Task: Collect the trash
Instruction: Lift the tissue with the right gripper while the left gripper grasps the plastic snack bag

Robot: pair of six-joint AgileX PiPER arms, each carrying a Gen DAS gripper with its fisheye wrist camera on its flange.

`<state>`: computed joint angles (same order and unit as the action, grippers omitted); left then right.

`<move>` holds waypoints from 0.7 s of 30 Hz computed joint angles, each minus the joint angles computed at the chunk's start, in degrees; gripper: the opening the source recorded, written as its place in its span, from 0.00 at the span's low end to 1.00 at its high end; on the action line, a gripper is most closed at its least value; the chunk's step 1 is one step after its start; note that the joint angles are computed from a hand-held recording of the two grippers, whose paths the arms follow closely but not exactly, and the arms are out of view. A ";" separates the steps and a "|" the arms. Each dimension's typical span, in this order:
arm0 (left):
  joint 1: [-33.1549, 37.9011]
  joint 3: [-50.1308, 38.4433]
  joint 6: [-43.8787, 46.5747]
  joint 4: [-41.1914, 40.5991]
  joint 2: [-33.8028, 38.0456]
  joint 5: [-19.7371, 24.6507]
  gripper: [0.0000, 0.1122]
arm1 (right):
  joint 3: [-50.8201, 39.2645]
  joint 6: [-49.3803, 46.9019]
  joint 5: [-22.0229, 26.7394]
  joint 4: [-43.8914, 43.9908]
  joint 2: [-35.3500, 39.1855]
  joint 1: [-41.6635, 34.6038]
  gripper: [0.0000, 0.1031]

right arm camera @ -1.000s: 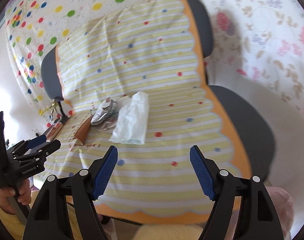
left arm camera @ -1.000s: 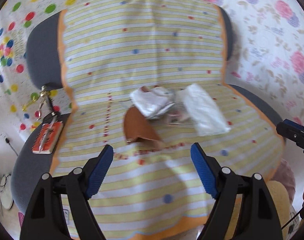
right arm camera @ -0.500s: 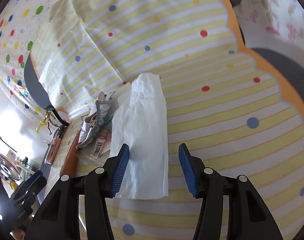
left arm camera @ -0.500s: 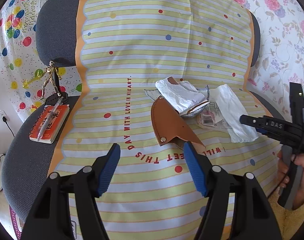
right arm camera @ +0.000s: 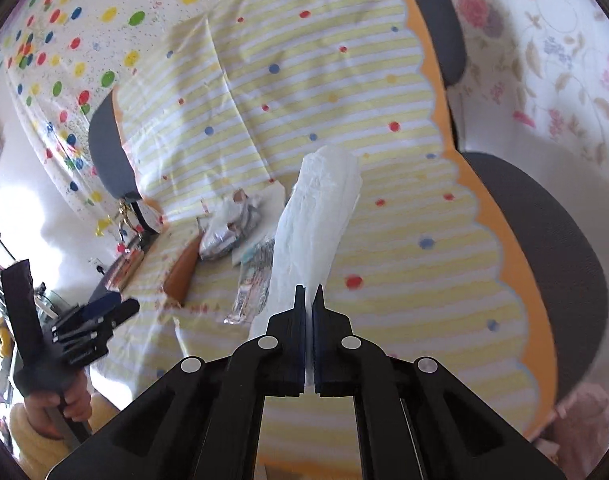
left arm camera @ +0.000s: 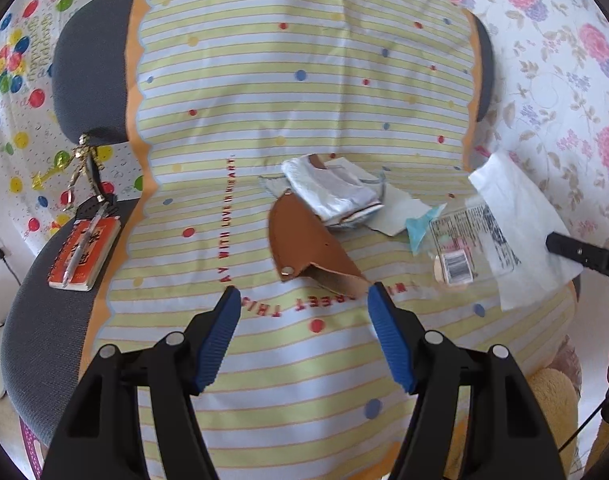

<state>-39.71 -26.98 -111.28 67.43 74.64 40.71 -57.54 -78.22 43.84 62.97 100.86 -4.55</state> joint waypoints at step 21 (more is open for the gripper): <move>-5.08 -26.98 18.90 -6.11 31.20 -2.88 0.36 | 7.06 -9.42 -11.17 4.71 -4.25 -9.86 0.03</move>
